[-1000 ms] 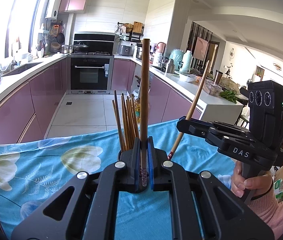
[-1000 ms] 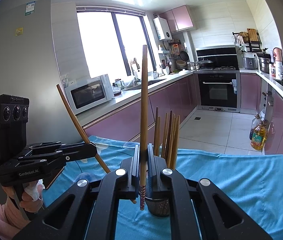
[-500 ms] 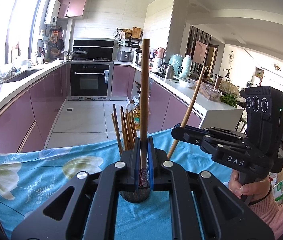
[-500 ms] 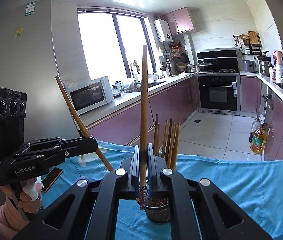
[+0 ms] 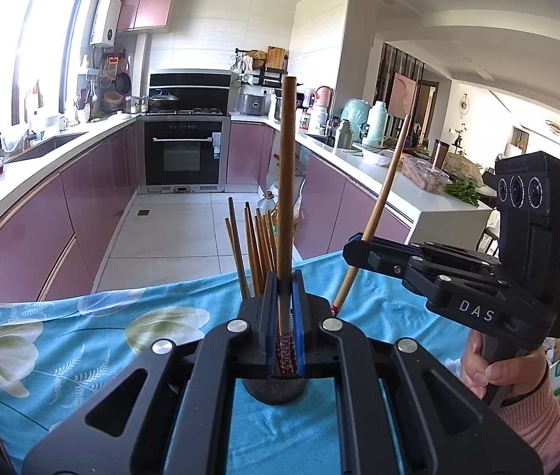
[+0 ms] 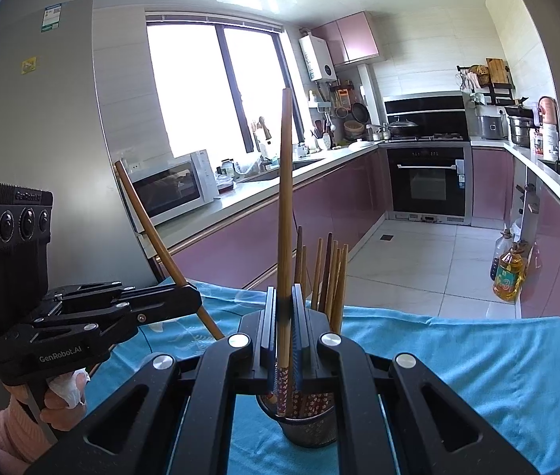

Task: Organize utensils
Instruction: 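Lower both chopsticks into the mesh cup, pushing them down among the others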

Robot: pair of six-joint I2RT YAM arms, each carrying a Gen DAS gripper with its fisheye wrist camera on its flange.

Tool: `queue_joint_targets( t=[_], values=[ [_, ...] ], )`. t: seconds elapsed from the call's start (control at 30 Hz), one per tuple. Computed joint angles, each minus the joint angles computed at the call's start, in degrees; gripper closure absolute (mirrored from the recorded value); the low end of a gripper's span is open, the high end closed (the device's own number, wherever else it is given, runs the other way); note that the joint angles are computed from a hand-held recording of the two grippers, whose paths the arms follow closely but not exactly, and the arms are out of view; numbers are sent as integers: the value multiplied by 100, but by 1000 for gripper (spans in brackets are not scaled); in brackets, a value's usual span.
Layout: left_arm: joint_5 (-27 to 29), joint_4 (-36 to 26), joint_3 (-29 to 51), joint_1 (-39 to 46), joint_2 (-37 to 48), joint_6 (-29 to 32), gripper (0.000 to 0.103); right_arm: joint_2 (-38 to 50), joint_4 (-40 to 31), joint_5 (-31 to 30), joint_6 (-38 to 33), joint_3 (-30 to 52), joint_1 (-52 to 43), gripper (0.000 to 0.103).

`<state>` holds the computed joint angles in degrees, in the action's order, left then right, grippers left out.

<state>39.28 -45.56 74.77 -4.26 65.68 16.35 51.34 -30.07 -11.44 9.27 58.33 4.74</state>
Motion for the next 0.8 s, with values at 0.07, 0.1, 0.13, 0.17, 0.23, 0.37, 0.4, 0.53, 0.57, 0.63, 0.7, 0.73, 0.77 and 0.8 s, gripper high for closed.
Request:
queue_joint_targets(
  t=[0.07, 0.1, 0.13, 0.17, 0.23, 0.37, 0.4, 0.53, 0.57, 0.63, 0.7, 0.73, 0.77, 0.8],
  values=[
    [-7, -1, 16, -9, 35, 5, 95, 19, 4, 10, 12, -1, 3, 97],
    [-14, 5, 9, -15, 38, 8, 95, 32, 11, -16, 10, -5, -25, 97],
    [-24, 15, -1, -24, 40, 9, 95, 45, 17, -27, 9, -6, -39, 97],
    [-24, 15, 7, -25, 47, 1, 95, 53, 15, -51, -1, -2, -70, 97],
    [-34, 17, -8, -27, 35, 2, 95, 75, 25, -67, -4, -4, -93, 97],
    [-138, 49, 42, -119, 111, -41, 95, 110, 60, -76, 2, -27, -124, 97],
    [-148, 40, 45, -124, 111, -36, 95, 120, 70, -82, 3, -32, -133, 97],
    [-180, 50, 18, -121, 112, -29, 95, 170, 87, -67, 13, -41, -144, 97],
    [-194, 63, 3, -123, 119, -28, 95, 184, 93, -62, 15, -44, -144, 97],
    [-210, 46, -1, -125, 126, -21, 95, 193, 100, -60, 19, -54, -153, 97],
    [-269, 70, -5, -177, 154, -47, 95, 212, 105, -55, 30, -55, -151, 97],
    [-296, 78, 11, -203, 182, -63, 95, 222, 112, -60, 27, -63, -161, 97],
    [-303, 77, 3, -210, 193, -61, 95, 228, 110, -62, 31, -65, -165, 97],
    [-327, 87, -3, -229, 203, -66, 95, 235, 113, -65, 40, -69, -169, 97]
  ],
)
